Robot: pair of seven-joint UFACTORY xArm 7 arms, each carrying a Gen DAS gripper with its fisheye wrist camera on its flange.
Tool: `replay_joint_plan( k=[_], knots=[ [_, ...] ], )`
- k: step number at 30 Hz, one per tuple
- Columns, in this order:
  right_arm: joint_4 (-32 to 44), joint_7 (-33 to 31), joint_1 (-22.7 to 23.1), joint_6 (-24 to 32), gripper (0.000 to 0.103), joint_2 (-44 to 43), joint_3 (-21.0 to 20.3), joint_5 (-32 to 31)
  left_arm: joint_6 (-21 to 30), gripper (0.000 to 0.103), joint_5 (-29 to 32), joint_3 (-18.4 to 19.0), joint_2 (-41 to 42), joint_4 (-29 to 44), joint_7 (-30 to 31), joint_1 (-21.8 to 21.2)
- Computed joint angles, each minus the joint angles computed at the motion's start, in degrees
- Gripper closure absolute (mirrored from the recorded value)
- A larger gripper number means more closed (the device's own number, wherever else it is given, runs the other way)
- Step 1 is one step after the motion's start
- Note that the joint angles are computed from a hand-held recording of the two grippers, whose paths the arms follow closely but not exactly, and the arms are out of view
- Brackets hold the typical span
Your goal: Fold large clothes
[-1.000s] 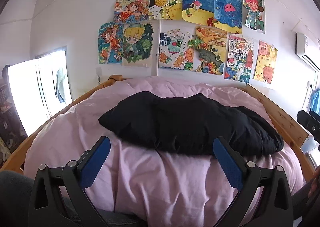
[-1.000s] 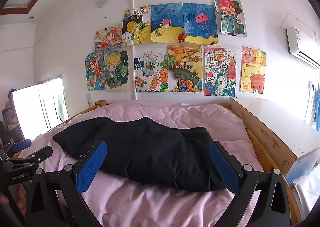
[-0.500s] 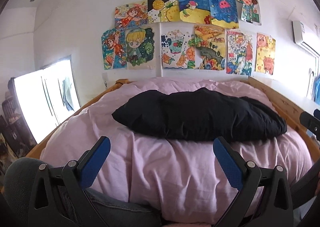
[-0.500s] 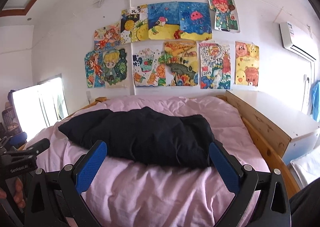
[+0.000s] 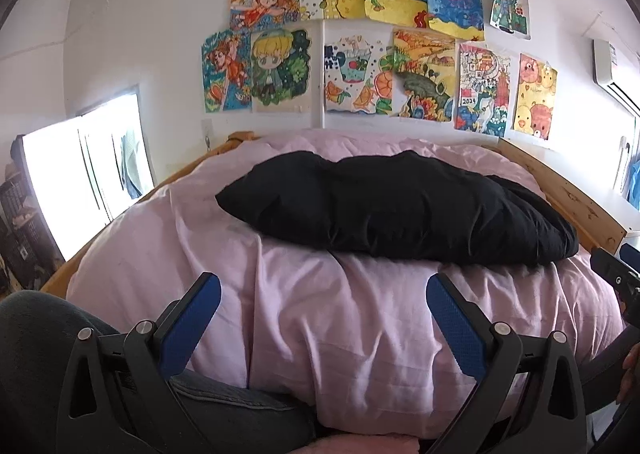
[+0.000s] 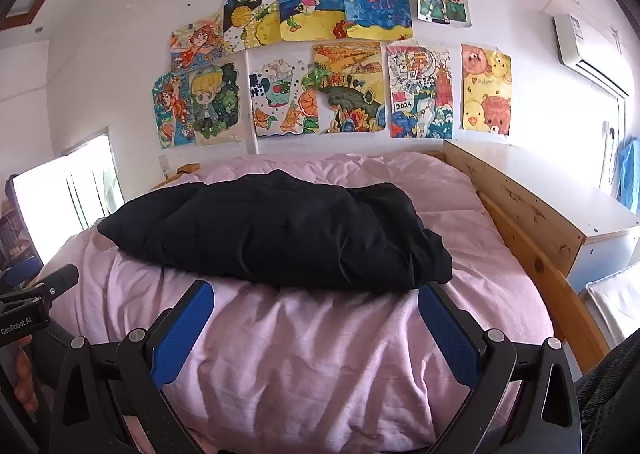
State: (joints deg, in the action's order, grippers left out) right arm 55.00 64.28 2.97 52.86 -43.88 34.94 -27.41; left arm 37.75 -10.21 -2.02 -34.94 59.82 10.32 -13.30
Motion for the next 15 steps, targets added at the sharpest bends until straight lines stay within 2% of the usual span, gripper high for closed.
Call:
replay_joint_plan(
  k=[8,15],
  knots=[
    [-1.14,0.54,0.88,-0.13,0.0,0.74,-1.33,0.82,-0.2,0.002,1.29,-0.69,0.44,-0.52,2.0,-0.51],
    [-1.38,0.23,1.86,-0.76,0.0,1.23,-1.99,0.72,-1.47,0.002,-0.15,0.6,0.41,-1.11,4.59,-1.75]
  ],
)
